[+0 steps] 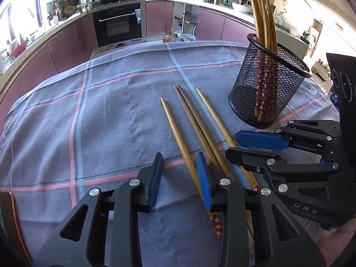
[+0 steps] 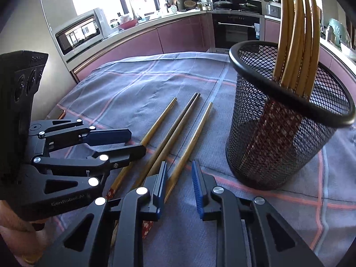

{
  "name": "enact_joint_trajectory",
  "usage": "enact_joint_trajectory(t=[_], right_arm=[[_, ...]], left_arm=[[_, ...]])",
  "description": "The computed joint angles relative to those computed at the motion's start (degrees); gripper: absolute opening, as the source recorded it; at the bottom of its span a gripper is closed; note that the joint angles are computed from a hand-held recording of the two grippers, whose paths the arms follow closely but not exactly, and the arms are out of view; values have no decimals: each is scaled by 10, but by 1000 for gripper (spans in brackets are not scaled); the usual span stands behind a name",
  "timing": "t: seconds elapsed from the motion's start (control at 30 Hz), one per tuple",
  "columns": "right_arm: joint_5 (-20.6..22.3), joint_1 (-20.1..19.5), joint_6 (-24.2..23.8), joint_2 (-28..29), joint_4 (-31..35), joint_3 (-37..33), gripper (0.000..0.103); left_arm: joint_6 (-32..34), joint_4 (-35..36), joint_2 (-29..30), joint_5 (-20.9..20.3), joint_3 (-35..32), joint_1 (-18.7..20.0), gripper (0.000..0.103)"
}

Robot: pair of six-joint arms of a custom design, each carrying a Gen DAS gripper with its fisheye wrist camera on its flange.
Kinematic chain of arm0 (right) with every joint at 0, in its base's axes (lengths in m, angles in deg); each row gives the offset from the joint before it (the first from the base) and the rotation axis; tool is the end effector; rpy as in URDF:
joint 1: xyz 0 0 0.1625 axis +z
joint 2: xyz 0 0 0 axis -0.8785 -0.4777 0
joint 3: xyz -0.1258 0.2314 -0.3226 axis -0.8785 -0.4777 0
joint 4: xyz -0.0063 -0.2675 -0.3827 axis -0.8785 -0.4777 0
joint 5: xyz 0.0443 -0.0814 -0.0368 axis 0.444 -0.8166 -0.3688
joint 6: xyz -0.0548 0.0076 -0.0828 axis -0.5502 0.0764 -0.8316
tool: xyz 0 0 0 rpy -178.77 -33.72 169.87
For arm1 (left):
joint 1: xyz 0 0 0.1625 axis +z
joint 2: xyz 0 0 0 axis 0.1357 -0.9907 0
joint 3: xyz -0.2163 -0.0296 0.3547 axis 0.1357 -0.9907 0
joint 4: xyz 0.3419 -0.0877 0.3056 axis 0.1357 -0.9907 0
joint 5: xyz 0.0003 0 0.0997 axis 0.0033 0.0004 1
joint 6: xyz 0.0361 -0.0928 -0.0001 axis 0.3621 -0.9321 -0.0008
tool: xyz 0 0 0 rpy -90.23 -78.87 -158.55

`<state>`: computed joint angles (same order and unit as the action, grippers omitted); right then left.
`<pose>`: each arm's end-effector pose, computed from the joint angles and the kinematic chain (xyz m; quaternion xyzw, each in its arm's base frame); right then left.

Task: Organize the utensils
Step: 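Close the right tool on a chopstick while the left tool grasps another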

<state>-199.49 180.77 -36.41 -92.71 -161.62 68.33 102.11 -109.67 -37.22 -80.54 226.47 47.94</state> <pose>0.2382 -0.2985 -0.0184 0.0809 -0.8950 0.3273 0.2921 -0.0535 -0.3842 0.1510 0.4547 0.8637 -0.1088 0.1881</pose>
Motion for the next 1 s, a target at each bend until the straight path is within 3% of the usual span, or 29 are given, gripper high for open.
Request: enact_joint_trajectory(t=[0.17,0.3,0.57,0.77,1.0], right_arm=[[11,-8,9,-1,-18,5,12],[37,-23,19,-5,-50,20,6],[67,-19,-1,-11,-99,39,6],[83,-17,-14,-25,-49,38,6],[67,-19,-10,-24,-16,29,8]], left_arm=[[-1,-12,8,2,1,-3,15],[-16,-16,6,-4,2,1,9],[-24,17,-32,-32,3,11,8],[-3,46,-49,-42,9,5,8],[2,47,-27,-41,2,12,8]])
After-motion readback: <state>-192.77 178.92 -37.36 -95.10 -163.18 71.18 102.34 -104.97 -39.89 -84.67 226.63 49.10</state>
